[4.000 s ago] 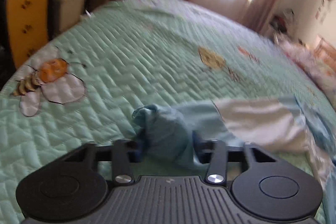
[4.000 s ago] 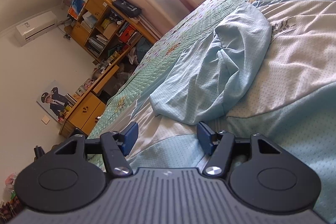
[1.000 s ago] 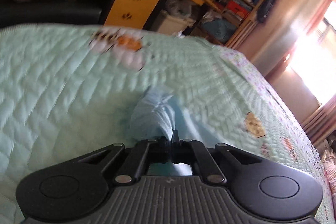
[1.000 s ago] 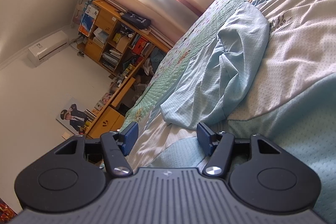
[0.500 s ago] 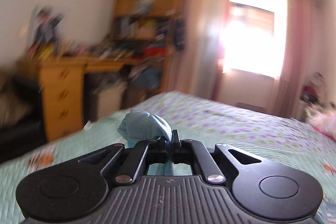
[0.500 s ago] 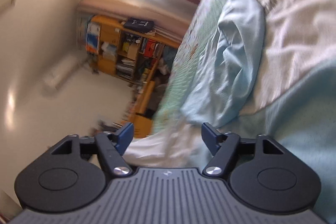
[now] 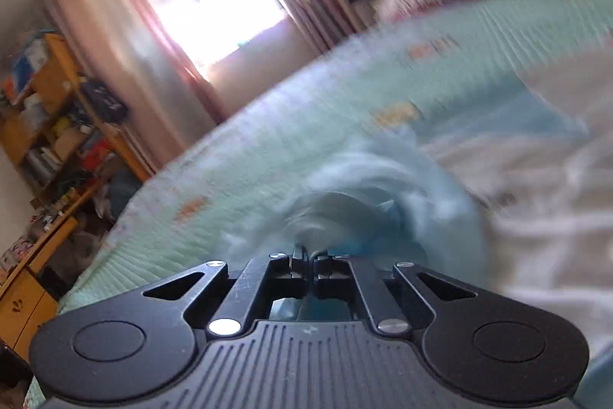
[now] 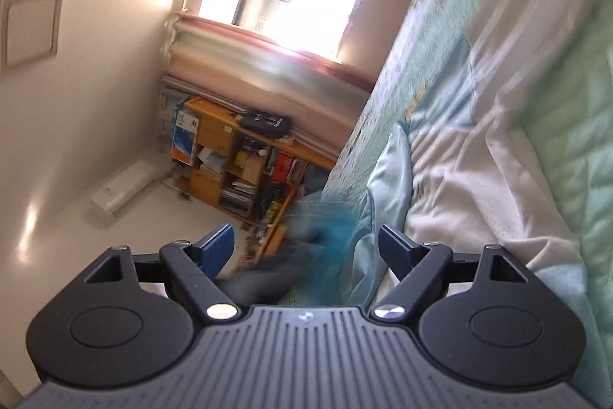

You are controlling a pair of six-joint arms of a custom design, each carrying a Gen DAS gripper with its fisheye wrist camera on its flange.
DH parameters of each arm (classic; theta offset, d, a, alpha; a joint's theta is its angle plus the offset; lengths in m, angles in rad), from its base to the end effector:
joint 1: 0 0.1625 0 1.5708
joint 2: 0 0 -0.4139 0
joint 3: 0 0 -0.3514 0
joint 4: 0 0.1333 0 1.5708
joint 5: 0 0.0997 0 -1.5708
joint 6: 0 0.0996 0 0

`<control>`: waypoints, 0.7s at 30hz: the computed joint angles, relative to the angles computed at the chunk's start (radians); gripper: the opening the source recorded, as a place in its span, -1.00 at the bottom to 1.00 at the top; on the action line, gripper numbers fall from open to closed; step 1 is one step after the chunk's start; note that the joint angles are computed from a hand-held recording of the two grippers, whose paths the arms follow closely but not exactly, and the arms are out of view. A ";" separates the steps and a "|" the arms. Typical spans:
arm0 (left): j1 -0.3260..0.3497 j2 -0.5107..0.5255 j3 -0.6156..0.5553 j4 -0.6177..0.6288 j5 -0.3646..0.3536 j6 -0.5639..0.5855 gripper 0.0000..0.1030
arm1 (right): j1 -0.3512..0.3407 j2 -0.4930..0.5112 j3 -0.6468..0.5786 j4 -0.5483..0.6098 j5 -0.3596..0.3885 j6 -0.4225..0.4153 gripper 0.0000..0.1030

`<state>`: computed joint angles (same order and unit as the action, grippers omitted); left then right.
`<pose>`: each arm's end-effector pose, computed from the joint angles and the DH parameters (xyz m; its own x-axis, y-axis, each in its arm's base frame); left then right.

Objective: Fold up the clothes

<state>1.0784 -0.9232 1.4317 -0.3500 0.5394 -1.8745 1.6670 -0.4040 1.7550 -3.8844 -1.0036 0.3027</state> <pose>-0.0868 -0.6246 0.2150 -0.1839 -0.0179 -0.9828 0.8364 0.5223 -0.1661 0.2420 -0.5625 0.0161 -0.7773 -0.3267 -0.5377 0.1852 0.6979 -0.6919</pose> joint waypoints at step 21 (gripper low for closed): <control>-0.029 -0.024 0.007 0.270 0.020 -0.104 -0.18 | -0.037 0.021 -0.027 0.031 0.084 0.116 0.60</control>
<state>1.0497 -0.9468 1.4384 -0.0800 0.5599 -1.9782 1.6295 -0.3827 1.7279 -3.8537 -0.9196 0.4186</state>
